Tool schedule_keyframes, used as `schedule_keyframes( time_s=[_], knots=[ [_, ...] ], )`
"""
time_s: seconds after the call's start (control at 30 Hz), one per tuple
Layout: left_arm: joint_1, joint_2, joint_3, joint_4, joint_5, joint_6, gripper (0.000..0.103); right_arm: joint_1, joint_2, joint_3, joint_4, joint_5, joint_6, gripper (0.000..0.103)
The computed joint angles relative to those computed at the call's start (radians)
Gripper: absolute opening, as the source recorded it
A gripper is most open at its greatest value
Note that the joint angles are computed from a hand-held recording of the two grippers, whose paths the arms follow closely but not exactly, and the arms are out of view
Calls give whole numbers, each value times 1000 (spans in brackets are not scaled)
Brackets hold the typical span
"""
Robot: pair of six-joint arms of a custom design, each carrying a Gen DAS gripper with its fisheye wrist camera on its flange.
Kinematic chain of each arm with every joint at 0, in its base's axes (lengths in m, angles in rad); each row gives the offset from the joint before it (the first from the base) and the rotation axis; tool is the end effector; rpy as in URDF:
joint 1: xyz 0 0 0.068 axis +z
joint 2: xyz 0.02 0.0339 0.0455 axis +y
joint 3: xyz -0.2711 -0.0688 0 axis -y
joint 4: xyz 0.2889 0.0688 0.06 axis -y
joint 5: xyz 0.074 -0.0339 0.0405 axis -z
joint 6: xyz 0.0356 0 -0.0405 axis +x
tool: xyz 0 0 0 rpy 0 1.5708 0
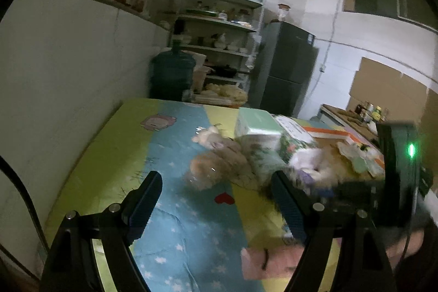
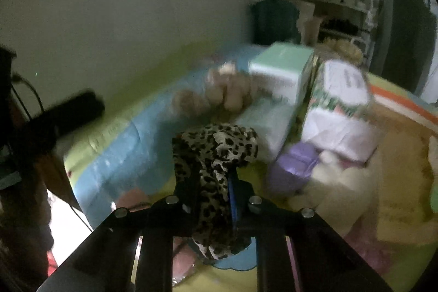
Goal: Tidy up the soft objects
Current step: 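Grasp the leopard-print cloth with the right tool while the left grasps the pink towel roll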
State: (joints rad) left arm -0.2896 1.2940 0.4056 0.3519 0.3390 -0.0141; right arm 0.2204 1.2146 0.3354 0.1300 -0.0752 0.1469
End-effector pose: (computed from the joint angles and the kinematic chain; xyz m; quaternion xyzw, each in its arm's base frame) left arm 0.2526 -0.0876 0.1329 0.2003 0.8372 -0.2187 0.4595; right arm 0.2298 0.0542 0.1088 -0.0487 0.9150 0.1068 0.3861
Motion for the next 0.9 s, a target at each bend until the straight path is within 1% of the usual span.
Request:
schedule_keyframes(
  time_s=[0.1, 0.2, 0.27, 0.3, 0.37, 0.43, 0.53, 0.57, 0.6, 0.73, 0.83, 0.9],
  knots=[
    [-23, -39, -47, 11, 24, 56, 82, -10, -84, -20, -20, -1, 1, 17],
    [-34, -77, -94, -2, 100, 204, 82, -28, -158, -30, -65, -6, -11, 17],
    [-27, -100, -110, -56, 188, 362, 80, -32, -203, -41, -91, -3, -13, 17],
    [-26, -117, -117, -93, 222, 446, 75, -34, -224, -45, -105, -2, -14, 17],
    [-28, -164, -135, -168, 268, 625, 74, -43, -268, -60, -130, -4, -16, 17],
    [-38, -203, -172, -167, 269, 762, 74, -51, -300, -70, -148, -8, -15, 17],
    [-87, -181, -191, -142, 206, 893, 73, -38, -339, -80, -174, 16, 1, 17],
    [-104, -152, -196, -115, 187, 923, 72, -37, -352, -83, -186, 22, 4, 17],
    [-120, -107, -196, -79, 167, 948, 68, -35, -357, -84, -191, 26, 7, 17],
    [-120, 24, -168, -6, 149, 982, 63, -19, -353, -80, -203, 57, 21, 17],
    [-97, 75, -126, -12, 174, 994, 62, -20, -353, -84, -203, 65, 31, 17],
    [-90, 98, -103, -26, 171, 1013, 62, -31, -344, -84, -193, 62, 33, 17]
  ],
)
